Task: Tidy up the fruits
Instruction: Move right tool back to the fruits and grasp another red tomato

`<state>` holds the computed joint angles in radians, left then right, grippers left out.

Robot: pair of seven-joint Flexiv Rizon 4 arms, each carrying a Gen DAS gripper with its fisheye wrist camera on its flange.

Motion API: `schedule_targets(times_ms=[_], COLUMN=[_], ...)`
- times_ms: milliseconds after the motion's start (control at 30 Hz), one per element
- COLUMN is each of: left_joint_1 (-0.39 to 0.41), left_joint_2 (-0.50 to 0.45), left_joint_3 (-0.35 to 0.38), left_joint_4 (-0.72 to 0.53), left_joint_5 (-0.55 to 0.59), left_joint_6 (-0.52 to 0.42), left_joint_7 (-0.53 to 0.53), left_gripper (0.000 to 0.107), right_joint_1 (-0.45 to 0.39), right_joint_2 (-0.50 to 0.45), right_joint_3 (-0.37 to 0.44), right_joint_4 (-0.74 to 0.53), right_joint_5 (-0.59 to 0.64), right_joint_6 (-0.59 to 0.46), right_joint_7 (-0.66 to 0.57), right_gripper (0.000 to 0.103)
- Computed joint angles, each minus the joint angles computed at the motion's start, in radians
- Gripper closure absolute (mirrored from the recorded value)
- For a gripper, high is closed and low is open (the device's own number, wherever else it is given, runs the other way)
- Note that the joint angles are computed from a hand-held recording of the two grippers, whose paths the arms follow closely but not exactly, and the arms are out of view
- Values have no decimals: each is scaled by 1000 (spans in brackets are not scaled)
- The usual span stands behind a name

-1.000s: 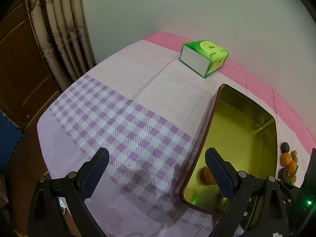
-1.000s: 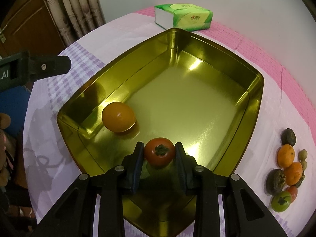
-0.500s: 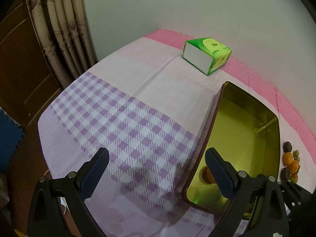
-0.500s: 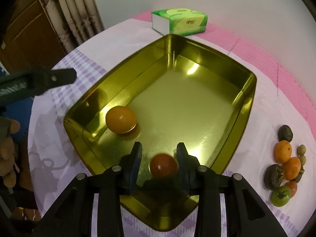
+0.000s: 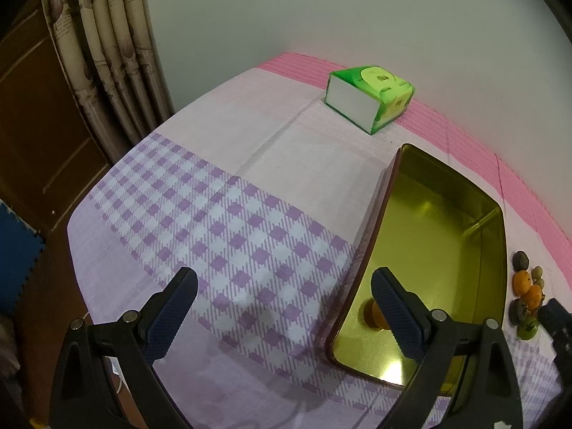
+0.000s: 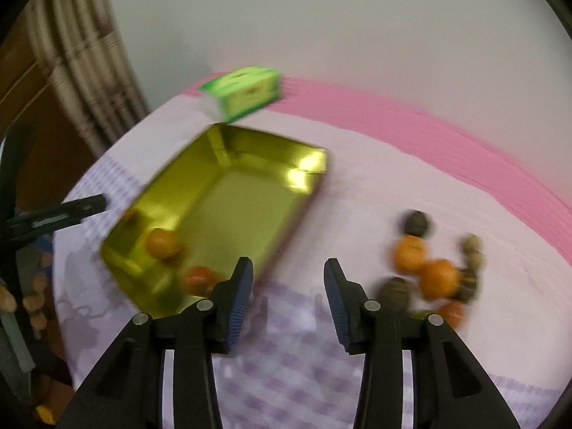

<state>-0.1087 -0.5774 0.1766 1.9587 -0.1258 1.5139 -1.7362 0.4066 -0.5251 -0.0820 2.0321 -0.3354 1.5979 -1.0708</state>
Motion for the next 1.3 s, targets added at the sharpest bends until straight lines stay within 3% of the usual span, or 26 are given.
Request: schedule_targets(times_ms=[167, 600, 767, 900, 1300], left_joint_1=[-9, -5, -6, -14, -56], left_joint_2=[-2, -2, -5, -6, -18], left_joint_3=[10, 1, 1, 9, 42], left_joint_4=[-6, -8, -9, -12, -23], left_joint_5=[9, 20, 18, 23, 52], left_joint_6=[-9, -8, -6, -7, 27], left_joint_7=[-3, 7, 9, 10, 12], left_gripper=[10, 10, 10, 10, 10], right_joint_1=[30, -117, -125, -88, -84], right_joint_2=[17, -45, -71, -78, -101], right_joint_3=[-129, -58, -51, -99, -125], right_joint_4=[53, 5, -14, -4, 37], right_joint_5=[10, 14, 0, -32, 18], right_joint_6=[-1, -101, -114, -116, 27], right_joint_7=[61, 124, 127, 140, 96], right_gripper=[60, 60, 60, 60, 60])
